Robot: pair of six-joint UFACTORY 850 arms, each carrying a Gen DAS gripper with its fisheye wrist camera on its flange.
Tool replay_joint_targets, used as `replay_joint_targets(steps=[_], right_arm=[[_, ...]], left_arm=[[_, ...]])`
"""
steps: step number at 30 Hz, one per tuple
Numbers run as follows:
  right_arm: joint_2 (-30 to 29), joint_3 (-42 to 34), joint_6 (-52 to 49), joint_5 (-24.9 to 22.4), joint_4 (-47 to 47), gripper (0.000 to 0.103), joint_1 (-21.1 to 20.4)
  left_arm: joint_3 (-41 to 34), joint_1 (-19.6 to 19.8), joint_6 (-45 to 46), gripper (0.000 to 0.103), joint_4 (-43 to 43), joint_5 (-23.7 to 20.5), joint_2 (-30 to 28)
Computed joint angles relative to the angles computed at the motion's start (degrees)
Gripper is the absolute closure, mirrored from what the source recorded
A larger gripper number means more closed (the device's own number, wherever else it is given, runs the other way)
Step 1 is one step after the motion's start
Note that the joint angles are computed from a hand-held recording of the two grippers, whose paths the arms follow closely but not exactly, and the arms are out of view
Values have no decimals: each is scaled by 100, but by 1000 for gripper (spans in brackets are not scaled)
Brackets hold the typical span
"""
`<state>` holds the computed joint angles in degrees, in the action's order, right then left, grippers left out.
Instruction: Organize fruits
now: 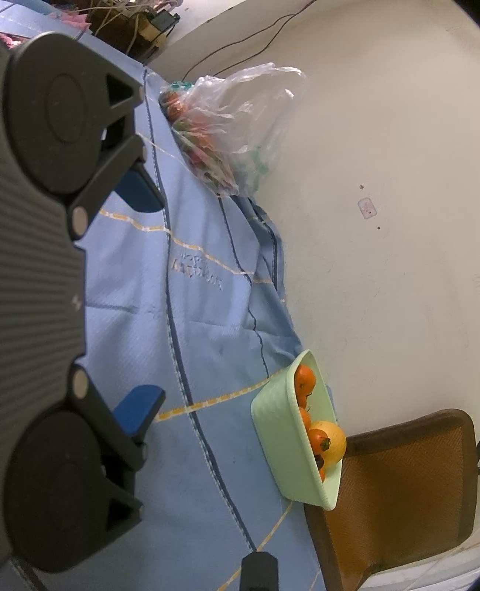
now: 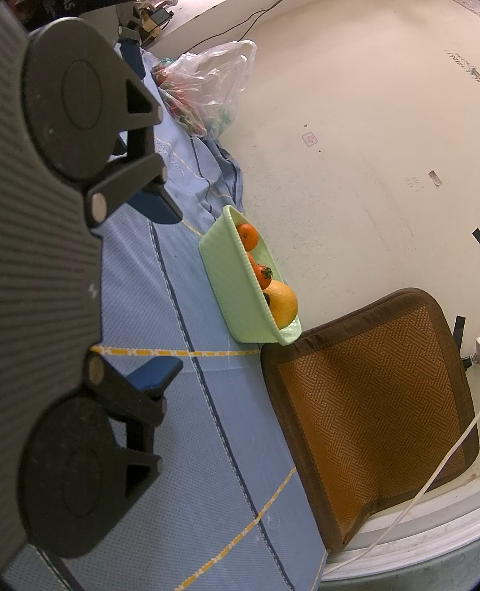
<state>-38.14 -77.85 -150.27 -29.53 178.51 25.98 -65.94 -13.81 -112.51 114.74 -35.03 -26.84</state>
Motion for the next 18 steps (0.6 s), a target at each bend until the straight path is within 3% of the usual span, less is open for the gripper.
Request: replay_joint_targets(steps=[18], right_arm=[[-6, -18, 45, 15, -42, 23, -7]], left_arm=[[41, 1, 16, 0, 152, -14, -14]])
